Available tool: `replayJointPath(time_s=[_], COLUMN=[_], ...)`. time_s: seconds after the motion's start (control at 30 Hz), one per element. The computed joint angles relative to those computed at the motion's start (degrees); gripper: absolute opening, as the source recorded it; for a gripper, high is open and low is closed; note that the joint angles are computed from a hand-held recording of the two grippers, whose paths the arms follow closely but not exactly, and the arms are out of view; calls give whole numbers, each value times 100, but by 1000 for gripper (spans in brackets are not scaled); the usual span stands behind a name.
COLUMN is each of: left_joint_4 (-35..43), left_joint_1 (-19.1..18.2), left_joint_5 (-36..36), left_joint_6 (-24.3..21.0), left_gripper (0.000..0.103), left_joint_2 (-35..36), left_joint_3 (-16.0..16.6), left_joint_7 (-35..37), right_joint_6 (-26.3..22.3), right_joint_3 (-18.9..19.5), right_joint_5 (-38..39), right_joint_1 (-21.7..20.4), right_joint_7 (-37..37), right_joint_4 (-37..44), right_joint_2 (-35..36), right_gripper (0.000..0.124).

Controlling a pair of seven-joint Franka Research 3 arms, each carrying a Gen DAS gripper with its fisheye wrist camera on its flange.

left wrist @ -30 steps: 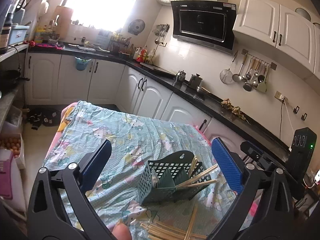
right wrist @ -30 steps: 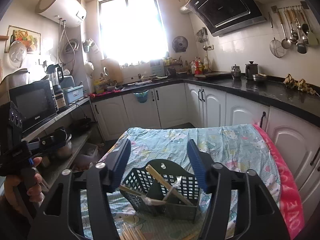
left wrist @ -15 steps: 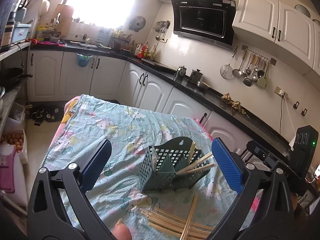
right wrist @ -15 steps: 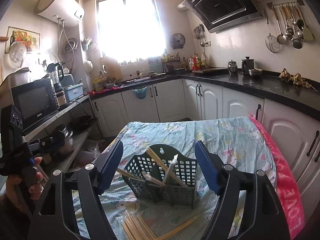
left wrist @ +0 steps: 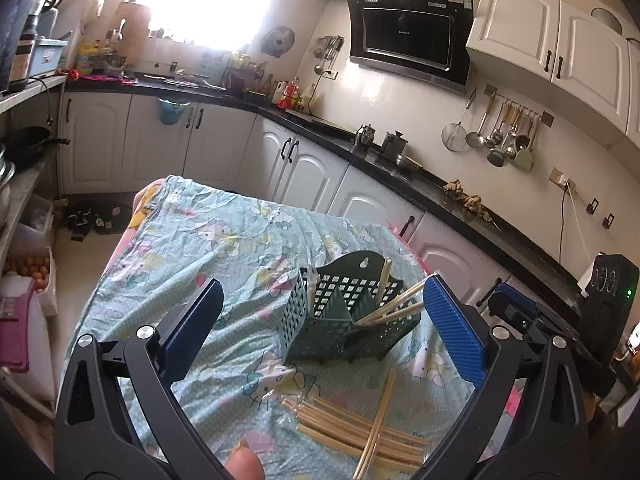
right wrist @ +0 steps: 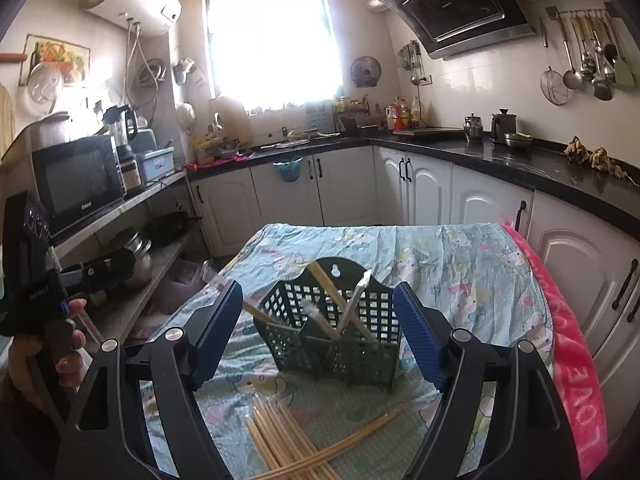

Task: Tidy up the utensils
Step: 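Withdraw both open grippers from the caddy, then lower the left tool to the chopstick pile while the right tool descends there too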

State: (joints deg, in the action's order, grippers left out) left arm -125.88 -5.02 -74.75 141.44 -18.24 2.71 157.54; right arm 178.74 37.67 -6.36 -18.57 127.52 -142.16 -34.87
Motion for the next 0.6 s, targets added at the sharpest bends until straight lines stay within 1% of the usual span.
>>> replayJointPath(time_s=[0.3,0.6], left_joint_4=[-215,-447], left_joint_1=[25,35], left_joint_5=[195,489], left_joint_6=[-15,22], left_gripper=[92,92], left_joint_2=[-29,-54], left_joint_3=[18,12], left_joint_7=[-97,-257], right_joint_6=[-230,-423], right_joint_3=[3,-155], right_joint_5=[-177,-338], right_joint_1=[197,511], right_joint_7=[-63,87], right_joint_4=[-103,-304], right_joint_2=[-4,103], right_gripper=[79,79])
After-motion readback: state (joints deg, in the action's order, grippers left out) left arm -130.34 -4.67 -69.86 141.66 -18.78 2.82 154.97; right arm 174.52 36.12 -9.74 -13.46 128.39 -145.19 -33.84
